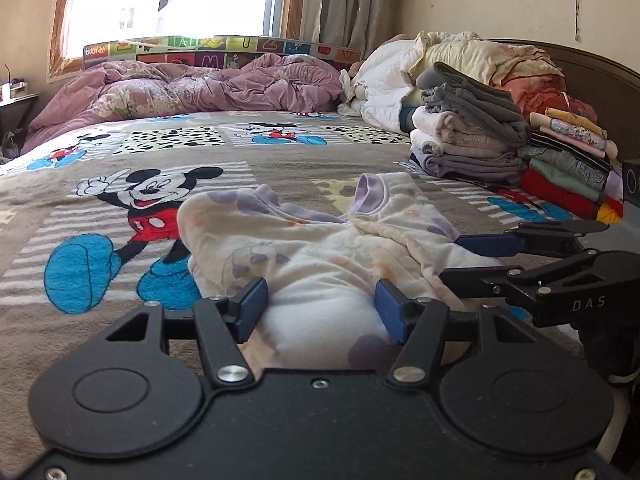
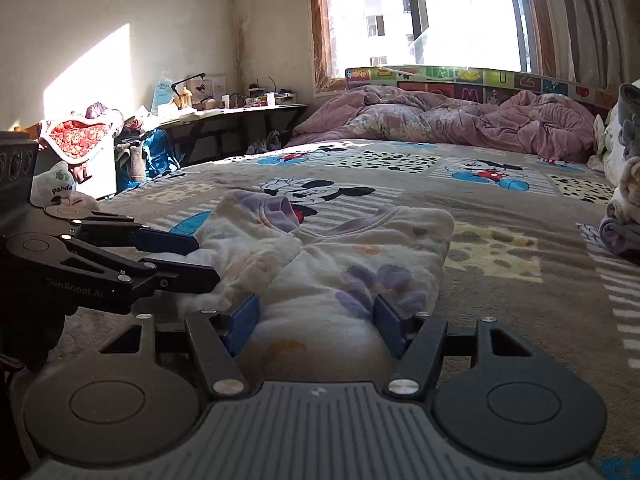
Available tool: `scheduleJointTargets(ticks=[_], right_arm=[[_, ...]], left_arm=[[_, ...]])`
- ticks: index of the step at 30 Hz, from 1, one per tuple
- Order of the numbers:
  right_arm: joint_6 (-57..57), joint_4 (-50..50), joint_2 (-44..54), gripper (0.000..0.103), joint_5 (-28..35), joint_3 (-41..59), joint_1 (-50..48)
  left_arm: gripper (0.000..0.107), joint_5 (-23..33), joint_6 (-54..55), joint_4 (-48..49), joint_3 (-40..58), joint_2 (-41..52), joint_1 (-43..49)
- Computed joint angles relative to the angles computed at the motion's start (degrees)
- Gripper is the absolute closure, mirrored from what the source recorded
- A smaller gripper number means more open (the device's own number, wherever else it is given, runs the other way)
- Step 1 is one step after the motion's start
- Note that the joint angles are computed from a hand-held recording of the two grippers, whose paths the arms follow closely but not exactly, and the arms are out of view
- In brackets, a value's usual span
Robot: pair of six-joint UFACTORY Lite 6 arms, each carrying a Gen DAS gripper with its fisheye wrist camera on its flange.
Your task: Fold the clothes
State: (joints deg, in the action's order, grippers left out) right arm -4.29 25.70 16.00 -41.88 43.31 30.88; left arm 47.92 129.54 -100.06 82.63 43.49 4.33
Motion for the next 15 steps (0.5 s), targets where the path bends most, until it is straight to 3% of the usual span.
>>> scheduleJointTargets(ticks=[4, 8, 12, 15], right_arm=[[1.3, -1.8, 1.4, 0.039, 3.4, 2.7, -1.6], [-0.3, -1.2, 2.1, 0.038, 6.1, 4.5, -1.9], [-1.7, 2.5, -4.1, 0.038, 5.0, 1.0, -0.5], [5.0, 3.6, -8.6, 0.03, 0.8, -3.4, -0.9]], left_arm=[[0.043, -0.6, -4.8, 2.7, 4.6, 3.6, -0.4], [0.043, -0.5, -3.6, 1.8, 3.0, 2.4, -0.5], [0.042, 3.2, -0.9, -2.6, -4.4, -4.6, 1.5], [0.037, 4.5, -6.9, -6.1, -6.9, -7.6, 3.8]])
